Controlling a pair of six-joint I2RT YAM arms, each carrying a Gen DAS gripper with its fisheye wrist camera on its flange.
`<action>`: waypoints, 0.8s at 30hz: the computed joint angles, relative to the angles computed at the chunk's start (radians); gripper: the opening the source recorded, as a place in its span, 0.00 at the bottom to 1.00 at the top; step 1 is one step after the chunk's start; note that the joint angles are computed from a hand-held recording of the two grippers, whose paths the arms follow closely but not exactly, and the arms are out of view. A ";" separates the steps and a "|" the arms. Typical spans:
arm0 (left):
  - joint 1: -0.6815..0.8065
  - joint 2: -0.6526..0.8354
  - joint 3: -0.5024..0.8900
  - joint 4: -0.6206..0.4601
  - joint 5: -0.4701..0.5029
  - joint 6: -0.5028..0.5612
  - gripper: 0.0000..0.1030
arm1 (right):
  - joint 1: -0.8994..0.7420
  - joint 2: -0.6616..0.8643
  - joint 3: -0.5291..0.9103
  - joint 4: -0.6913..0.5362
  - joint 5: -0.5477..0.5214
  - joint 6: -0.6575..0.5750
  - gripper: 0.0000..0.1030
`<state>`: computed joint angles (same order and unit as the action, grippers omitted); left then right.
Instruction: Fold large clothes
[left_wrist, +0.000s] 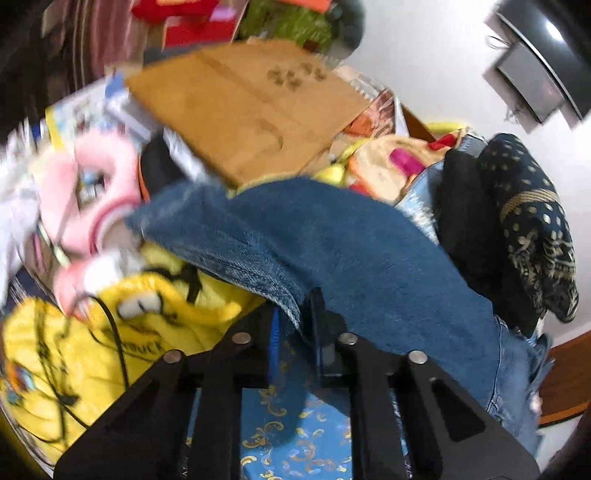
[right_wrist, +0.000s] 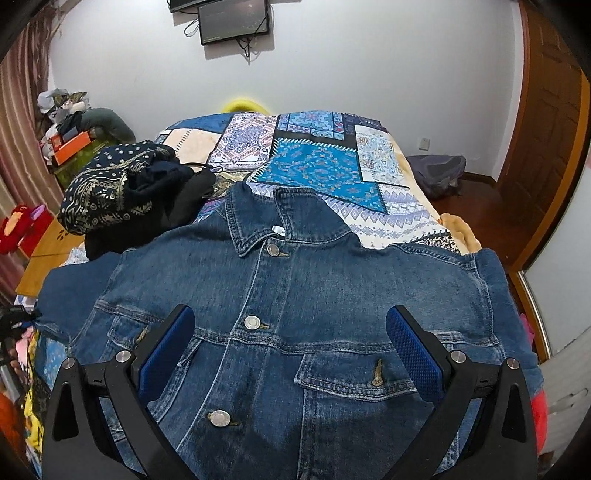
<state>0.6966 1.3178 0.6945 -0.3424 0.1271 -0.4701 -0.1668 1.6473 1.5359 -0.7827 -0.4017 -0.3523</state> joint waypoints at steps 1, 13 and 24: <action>-0.029 -0.024 0.014 -0.014 -0.042 0.005 0.09 | 0.000 -0.003 -0.001 0.000 -0.001 -0.001 1.00; -0.503 -0.194 0.338 -0.143 -0.278 0.049 0.05 | -0.065 -0.037 0.014 -0.005 -0.076 -0.033 1.00; -1.040 0.207 0.683 -0.152 -0.331 0.050 0.05 | -0.173 -0.022 0.045 -0.026 -0.136 -0.072 1.00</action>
<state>-0.3435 1.5244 1.3773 -0.4942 -0.2038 -0.4200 -0.3397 1.6255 1.5807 -0.8086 -0.5381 -0.4240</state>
